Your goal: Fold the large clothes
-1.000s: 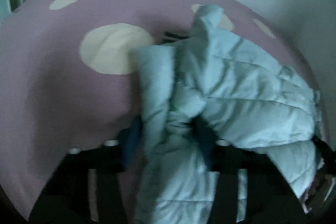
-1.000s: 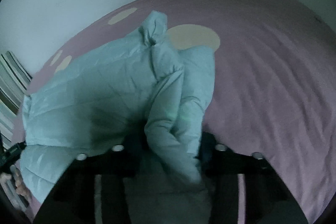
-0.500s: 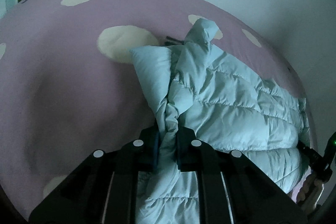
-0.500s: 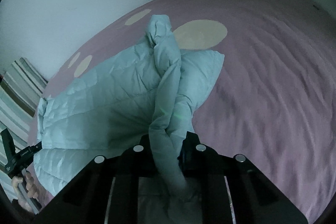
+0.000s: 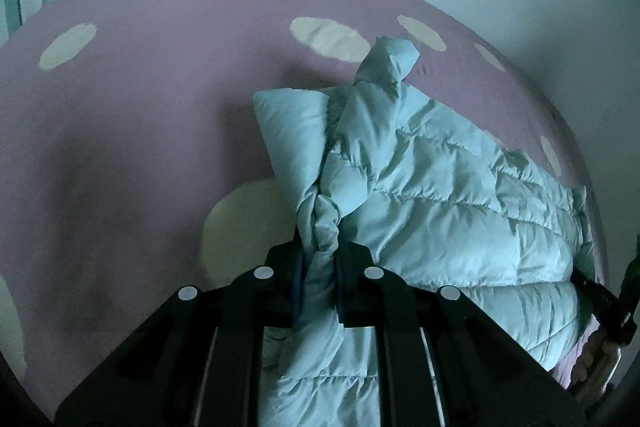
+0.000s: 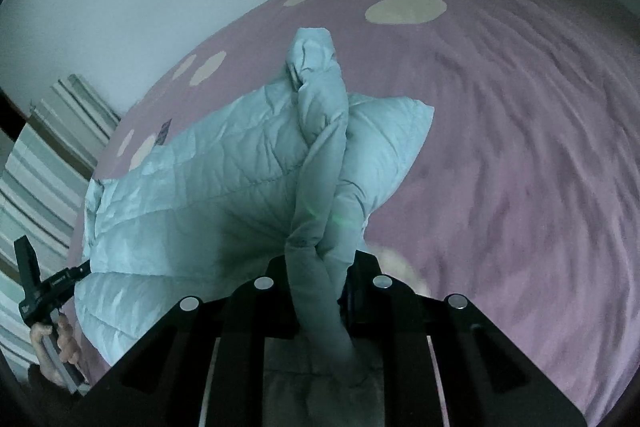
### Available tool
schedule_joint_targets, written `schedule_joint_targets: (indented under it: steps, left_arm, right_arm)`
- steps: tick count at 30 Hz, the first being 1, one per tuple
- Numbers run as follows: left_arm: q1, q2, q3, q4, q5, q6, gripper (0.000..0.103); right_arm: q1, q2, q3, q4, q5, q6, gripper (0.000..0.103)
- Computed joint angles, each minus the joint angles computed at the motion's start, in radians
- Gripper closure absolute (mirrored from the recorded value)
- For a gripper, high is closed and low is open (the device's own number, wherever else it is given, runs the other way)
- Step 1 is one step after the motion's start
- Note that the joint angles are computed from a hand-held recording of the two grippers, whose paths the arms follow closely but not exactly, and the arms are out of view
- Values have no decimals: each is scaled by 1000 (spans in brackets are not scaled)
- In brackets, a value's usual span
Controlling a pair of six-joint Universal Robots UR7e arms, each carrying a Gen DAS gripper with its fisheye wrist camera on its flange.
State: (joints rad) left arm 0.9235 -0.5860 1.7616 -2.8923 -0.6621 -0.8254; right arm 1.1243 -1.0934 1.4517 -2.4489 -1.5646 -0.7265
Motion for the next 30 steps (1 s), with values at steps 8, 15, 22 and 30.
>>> schedule_joint_targets:
  steps: [8,15,22,30]
  left_arm:
    - [-38,-23,82,-2,7,-76,91]
    - [-46,-18,107,-32,13,-90,91]
    - [-51,-10,89,34,40,-106,82]
    - [-72,-33,144,-86,-1,-78,43]
  right_arm:
    - [-22,-58,84,-21,5,-25,88]
    - [-31,-85,121,-37,3,-39,88]
    - [-38,-94,135,-53,7,-38,83]
    - [-42,-102,148,-85,3,-35,72]
